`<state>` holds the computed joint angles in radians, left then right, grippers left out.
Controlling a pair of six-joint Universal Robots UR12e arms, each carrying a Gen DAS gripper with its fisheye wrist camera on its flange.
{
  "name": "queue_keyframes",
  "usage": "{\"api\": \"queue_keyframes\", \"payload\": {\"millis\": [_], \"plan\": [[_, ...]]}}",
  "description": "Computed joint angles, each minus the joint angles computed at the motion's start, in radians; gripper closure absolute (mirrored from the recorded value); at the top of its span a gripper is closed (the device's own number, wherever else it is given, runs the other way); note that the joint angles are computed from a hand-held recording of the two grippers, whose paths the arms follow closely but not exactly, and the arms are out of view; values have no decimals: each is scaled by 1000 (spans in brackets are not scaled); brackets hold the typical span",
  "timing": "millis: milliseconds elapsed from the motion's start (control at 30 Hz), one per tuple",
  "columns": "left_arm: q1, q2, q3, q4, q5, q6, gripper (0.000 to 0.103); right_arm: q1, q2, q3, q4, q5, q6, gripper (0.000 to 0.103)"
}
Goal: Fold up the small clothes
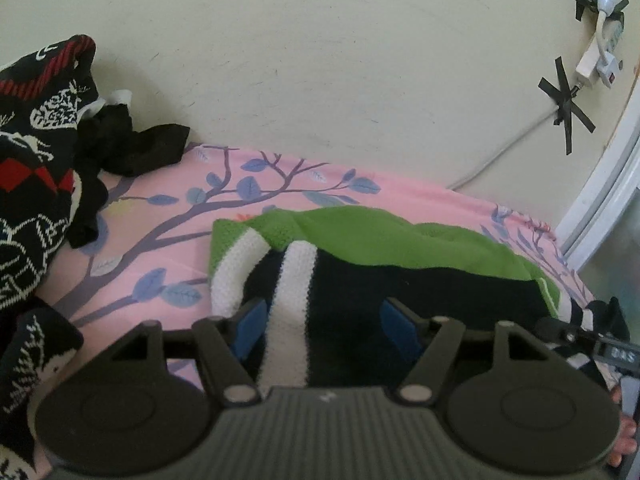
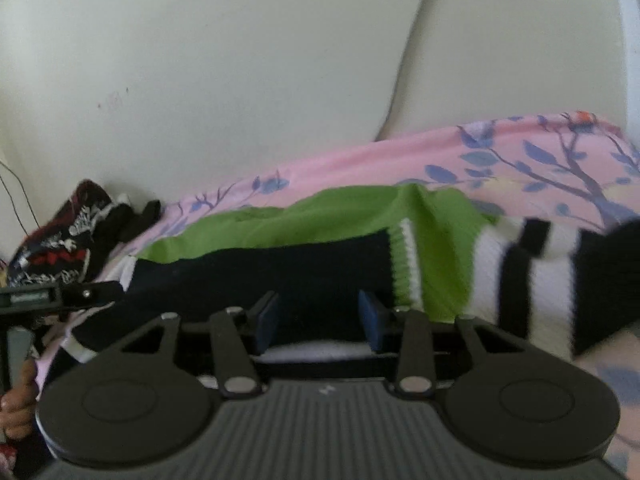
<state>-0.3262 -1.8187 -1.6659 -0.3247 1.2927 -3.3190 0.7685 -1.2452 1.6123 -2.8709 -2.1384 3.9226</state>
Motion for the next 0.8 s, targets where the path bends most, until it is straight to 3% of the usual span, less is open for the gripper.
{"api": "queue_keyframes", "payload": {"millis": [267, 367, 467, 600, 700, 800], "plan": [[-8, 6, -10, 25, 35, 8, 29, 18, 17, -20, 0, -46, -26, 59], [-9, 18, -43, 144, 37, -14, 15, 19, 17, -14, -19, -58, -29, 57], [-13, 25, -58, 211, 11, -1, 11, 19, 14, -4, -44, -68, -9, 55], [-33, 18, -42, 143, 35, 45, 10, 16, 12, -3, -40, -63, 2, 54], [-51, 5, 1, -9, 110, 58, 10, 16, 13, -6, -35, -55, -4, 51], [-46, 4, 3, -15, 103, 47, 9, 17, 13, -8, -31, -55, 1, 50]]}}
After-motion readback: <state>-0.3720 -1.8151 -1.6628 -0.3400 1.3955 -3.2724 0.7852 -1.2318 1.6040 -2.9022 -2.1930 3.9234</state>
